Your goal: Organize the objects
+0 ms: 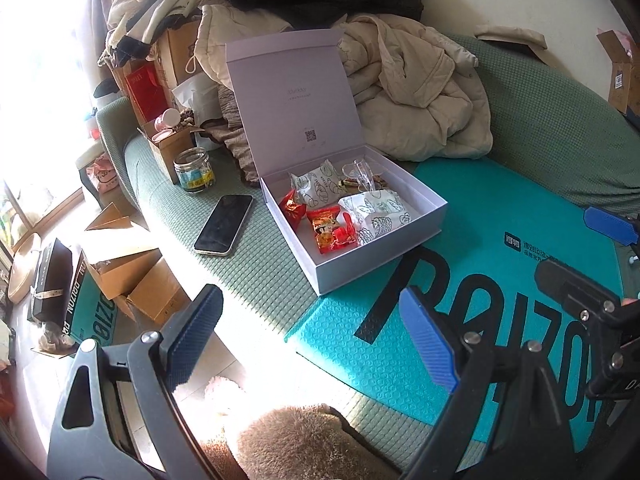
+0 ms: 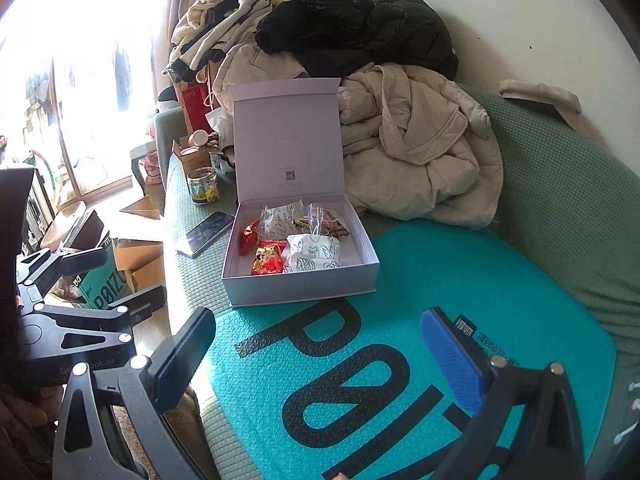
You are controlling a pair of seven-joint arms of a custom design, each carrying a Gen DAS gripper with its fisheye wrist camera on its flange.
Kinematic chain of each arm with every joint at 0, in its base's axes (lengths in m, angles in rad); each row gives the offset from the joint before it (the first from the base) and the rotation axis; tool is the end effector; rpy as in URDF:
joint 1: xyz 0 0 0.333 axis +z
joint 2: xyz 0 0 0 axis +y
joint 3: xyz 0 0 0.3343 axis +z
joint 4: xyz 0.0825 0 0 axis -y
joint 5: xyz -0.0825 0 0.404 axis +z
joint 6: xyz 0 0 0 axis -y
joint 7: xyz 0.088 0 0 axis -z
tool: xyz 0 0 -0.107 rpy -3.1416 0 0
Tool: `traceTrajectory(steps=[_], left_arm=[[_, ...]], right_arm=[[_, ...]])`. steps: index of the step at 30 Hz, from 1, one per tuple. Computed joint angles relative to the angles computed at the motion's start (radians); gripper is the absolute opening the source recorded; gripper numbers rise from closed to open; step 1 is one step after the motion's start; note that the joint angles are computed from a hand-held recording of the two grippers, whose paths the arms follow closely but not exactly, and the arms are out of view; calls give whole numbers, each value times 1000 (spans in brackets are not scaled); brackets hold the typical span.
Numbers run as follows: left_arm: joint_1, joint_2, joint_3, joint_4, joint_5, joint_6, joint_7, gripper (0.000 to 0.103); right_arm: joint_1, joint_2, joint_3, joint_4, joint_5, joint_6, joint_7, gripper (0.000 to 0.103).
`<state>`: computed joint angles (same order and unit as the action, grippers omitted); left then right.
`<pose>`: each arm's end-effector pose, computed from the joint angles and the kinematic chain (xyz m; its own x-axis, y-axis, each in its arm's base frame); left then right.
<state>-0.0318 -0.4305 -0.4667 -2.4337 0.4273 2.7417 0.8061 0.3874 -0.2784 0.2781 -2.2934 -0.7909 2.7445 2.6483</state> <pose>0.4070 -0.2623 0.5274 -0.0835 -0.9954 -0.0478 -0.6876 0.0923 -0.7202 0.3869 0.3527 0.5382 0.2318 -0.9727 0.0077 -0.6081 -0.1511 -0.7794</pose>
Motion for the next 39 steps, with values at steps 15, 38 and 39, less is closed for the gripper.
traceTrajectory(steps=[15, 38, 39], left_arm=[[-4, -84, -31, -82, -9, -2, -42, 90], [10, -90, -27, -111, -101, 36, 9, 90], [11, -89, -28, -111, -100, 35, 10, 90]], right_arm=[[7, -32, 20, -57, -7, 1, 29, 103], [25, 26, 11, -16, -27, 11, 19, 103], [26, 27, 10, -15, -28, 10, 18, 103]])
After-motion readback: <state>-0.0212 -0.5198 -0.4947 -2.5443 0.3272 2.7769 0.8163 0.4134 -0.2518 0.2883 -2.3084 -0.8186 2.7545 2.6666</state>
